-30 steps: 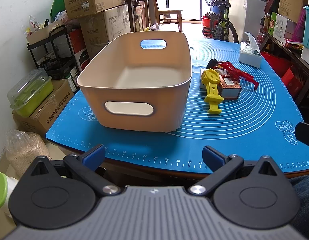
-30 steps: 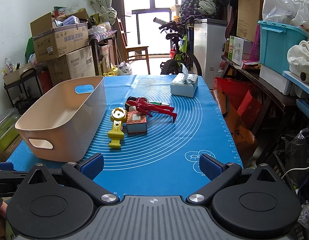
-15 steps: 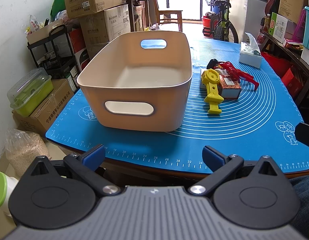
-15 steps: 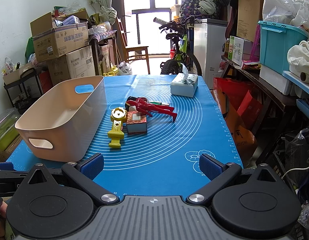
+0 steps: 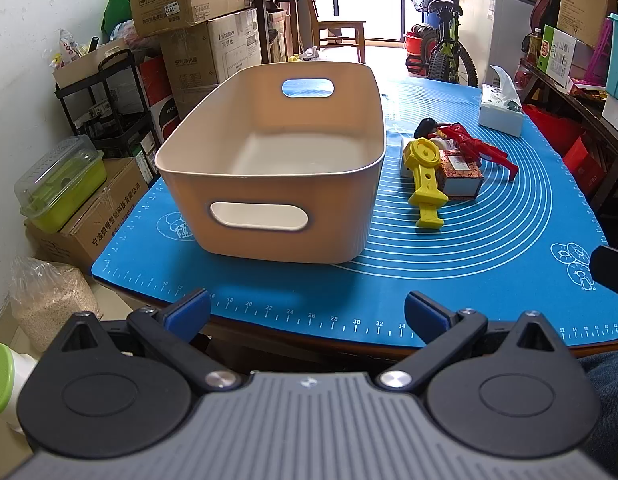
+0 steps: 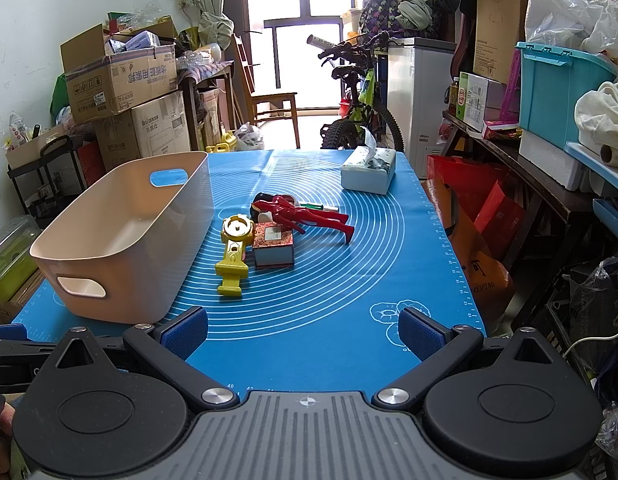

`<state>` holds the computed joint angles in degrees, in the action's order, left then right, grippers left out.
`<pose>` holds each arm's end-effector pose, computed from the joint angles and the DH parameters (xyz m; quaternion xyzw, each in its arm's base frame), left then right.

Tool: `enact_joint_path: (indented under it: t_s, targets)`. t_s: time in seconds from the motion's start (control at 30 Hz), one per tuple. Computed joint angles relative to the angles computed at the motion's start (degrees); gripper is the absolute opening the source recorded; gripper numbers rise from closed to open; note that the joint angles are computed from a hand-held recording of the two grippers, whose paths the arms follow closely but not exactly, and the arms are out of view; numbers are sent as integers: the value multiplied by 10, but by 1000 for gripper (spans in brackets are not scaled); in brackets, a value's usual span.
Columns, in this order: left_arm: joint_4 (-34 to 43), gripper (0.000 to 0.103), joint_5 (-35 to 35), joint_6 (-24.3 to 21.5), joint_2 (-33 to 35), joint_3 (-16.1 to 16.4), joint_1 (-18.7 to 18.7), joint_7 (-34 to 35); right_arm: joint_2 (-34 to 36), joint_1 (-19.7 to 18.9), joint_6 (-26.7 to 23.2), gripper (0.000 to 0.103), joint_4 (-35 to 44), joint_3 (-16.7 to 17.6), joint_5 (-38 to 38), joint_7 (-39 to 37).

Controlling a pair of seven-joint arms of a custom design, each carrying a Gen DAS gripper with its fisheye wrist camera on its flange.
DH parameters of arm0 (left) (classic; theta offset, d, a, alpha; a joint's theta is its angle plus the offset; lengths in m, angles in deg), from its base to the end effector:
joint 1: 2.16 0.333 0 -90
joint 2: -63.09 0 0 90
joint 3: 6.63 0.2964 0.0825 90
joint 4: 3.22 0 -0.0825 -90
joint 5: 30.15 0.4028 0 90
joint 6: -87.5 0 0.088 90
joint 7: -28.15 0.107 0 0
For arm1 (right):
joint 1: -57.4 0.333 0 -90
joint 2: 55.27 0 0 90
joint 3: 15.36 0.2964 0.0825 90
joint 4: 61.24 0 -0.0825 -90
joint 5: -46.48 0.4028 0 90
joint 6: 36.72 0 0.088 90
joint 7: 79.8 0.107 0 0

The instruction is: Organize rigid objects

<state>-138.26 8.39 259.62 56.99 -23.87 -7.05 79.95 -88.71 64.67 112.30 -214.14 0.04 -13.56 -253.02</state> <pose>0.4859 -0.2482 0.4134 -0.5242 0.7605 -0.2842 0.2571 0.3857 0.1764 0.4303 -0.4591 0.7622 -0.3608 0.2794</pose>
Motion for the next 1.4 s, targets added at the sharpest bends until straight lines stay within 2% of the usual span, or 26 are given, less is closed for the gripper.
enact_joint_path:
  t_s: [0.9, 1.07, 1.13, 1.23, 1.4]
  targets:
    - [0, 102, -6, 0, -1, 0, -1, 3, 1, 3, -4, 101, 2, 0, 0, 1]
    - [6, 102, 20, -3, 2, -4, 4, -23, 2, 2, -2, 100, 3, -3, -6, 1]
    - [6, 102, -16, -11, -7, 4, -6, 5, -1, 5, -5, 101, 6, -4, 2, -4]
    - [12, 102, -27, -9, -12, 3, -4, 13, -9, 6, -14, 101, 8, -1, 7, -6]
    - [45, 102, -71, -20, -8, 7, -2, 48, 5, -8, 4, 100, 34, -3, -11, -13]
